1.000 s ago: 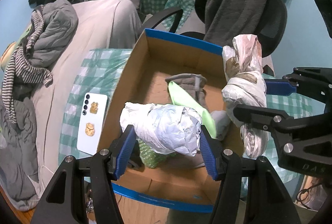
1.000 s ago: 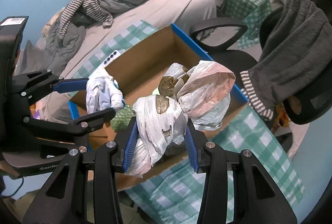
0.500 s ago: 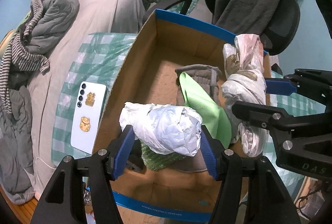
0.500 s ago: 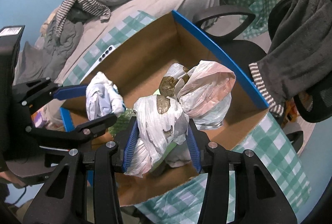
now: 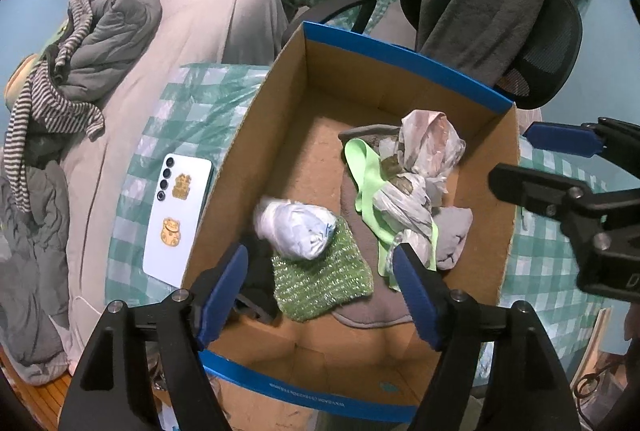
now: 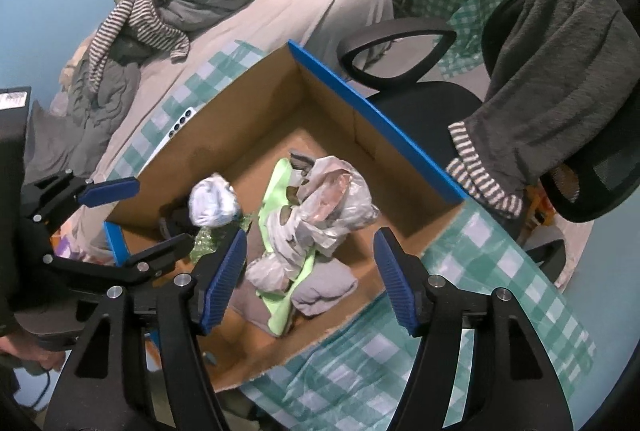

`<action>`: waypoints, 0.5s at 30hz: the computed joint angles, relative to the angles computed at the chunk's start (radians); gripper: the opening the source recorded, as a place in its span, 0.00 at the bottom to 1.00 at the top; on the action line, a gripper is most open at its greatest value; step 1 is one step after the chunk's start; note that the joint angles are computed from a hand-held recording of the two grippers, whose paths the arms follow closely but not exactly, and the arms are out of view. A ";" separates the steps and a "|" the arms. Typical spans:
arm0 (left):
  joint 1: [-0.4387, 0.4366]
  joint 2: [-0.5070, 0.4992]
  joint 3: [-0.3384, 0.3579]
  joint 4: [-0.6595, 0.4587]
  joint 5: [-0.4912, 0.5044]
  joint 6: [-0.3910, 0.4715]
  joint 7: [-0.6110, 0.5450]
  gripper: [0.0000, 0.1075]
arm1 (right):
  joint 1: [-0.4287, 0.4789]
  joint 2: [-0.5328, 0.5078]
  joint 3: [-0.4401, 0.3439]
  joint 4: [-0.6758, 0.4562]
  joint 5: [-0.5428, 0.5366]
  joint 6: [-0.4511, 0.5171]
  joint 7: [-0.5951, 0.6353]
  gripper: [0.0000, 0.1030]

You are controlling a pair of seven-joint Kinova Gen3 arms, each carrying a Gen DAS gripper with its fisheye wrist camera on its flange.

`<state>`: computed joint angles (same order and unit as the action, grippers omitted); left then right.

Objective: Organize soft objects
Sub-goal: 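Open both tools to drop the plastic bundles into the box, then move the right tool to the small white plastic scrap on the table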

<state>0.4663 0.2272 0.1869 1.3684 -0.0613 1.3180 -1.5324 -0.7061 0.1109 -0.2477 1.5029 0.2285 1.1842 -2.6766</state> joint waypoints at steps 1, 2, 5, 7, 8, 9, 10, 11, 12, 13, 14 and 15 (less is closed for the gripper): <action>0.001 -0.004 0.000 0.001 0.001 0.001 0.005 0.71 | -0.004 -0.005 -0.001 0.000 0.008 0.007 -0.008 0.64; 0.001 -0.007 0.000 0.001 0.003 0.002 0.007 0.71 | -0.006 -0.012 -0.002 0.002 0.012 0.010 -0.011 0.64; 0.001 -0.014 0.002 -0.001 0.007 0.008 0.014 0.71 | -0.011 -0.022 -0.010 -0.005 0.022 0.032 -0.024 0.64; 0.005 -0.024 0.005 0.000 0.004 0.008 0.017 0.71 | -0.014 -0.029 -0.015 -0.006 0.028 0.042 -0.033 0.64; 0.007 -0.027 0.006 0.000 0.001 0.009 0.018 0.71 | -0.015 -0.034 -0.018 -0.006 0.032 0.047 -0.038 0.64; 0.010 -0.030 0.008 -0.001 -0.002 0.011 0.019 0.71 | -0.017 -0.038 -0.021 -0.005 0.036 0.052 -0.044 0.64; 0.012 -0.033 0.010 -0.002 -0.004 0.012 0.019 0.71 | -0.019 -0.041 -0.024 -0.006 0.040 0.061 -0.051 0.64; 0.015 -0.037 0.011 -0.003 -0.009 0.011 0.024 0.71 | -0.020 -0.045 -0.027 -0.006 0.041 0.067 -0.057 0.64; 0.018 -0.039 0.011 -0.005 -0.012 0.013 0.030 0.72 | -0.021 -0.049 -0.029 -0.006 0.042 0.074 -0.062 0.64; 0.016 -0.041 0.012 -0.009 -0.007 0.017 0.032 0.76 | -0.022 -0.054 -0.033 -0.004 0.045 0.080 -0.070 0.64; 0.013 -0.044 0.012 -0.010 0.001 0.017 0.032 0.78 | -0.023 -0.059 -0.036 0.000 0.048 0.084 -0.078 0.65; 0.009 -0.047 0.011 -0.009 0.009 0.015 0.032 0.79 | -0.023 -0.063 -0.039 0.002 0.050 0.089 -0.083 0.65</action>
<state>0.4753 0.1798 0.1984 1.3594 -0.0528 1.3331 -1.5003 -0.7291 0.0476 -0.2869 1.5046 0.2781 1.2735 -2.7598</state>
